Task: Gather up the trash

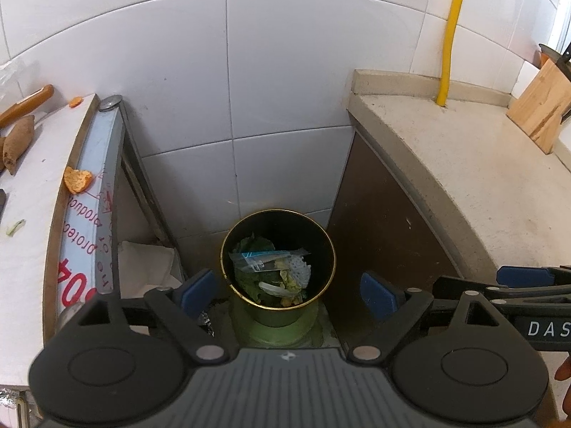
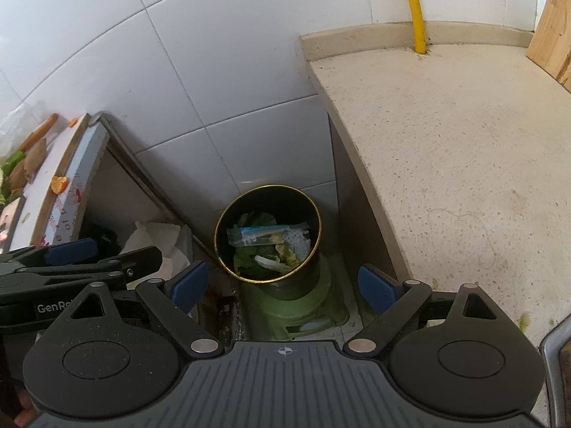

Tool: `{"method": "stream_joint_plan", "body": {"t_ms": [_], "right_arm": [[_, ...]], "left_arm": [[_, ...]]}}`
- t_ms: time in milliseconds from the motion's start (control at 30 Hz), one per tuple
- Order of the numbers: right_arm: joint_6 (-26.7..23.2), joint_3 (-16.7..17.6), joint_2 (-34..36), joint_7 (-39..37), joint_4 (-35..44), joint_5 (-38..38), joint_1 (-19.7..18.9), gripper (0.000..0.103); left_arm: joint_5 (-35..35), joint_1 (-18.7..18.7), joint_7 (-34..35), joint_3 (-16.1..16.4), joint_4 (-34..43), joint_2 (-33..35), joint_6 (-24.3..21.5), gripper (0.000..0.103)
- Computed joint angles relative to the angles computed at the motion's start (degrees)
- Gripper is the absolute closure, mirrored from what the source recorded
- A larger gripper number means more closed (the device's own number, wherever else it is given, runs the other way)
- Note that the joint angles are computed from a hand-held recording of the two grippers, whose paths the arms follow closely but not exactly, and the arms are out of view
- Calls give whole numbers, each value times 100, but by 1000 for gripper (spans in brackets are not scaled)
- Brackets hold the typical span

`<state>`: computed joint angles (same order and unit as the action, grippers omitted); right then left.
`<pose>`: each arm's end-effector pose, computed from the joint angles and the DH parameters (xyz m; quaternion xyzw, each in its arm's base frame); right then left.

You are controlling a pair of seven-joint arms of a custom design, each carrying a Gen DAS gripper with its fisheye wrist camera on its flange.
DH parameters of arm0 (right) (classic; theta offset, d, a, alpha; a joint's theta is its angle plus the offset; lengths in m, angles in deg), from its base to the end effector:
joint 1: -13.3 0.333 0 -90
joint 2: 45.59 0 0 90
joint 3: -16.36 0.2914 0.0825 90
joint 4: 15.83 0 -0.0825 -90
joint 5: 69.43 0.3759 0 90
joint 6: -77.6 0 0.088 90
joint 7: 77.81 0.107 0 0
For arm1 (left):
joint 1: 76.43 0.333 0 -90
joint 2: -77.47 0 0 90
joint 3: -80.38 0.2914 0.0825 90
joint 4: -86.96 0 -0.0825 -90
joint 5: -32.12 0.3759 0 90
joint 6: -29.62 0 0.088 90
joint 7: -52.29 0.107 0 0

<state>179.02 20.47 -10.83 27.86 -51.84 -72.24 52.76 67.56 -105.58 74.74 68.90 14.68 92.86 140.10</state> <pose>0.5196 0.4566 0.6803 -0.8192 0.5087 -0.0764 0.2535 0.5325 -0.3764 0.6389 -0.7817 0.5254 -0.2323 0.2429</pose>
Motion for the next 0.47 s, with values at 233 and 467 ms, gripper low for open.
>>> {"method": "stream_joint_plan", "body": {"t_ms": [233, 467], "right_arm": [[185, 65, -298, -42, -481, 33, -96, 9], [280, 134, -473, -127, -766, 67, -171, 9]], "left_arm": [[33, -76, -46, 3, 133, 80, -115, 18], [83, -182, -158, 23, 290, 159, -318, 18]]}}
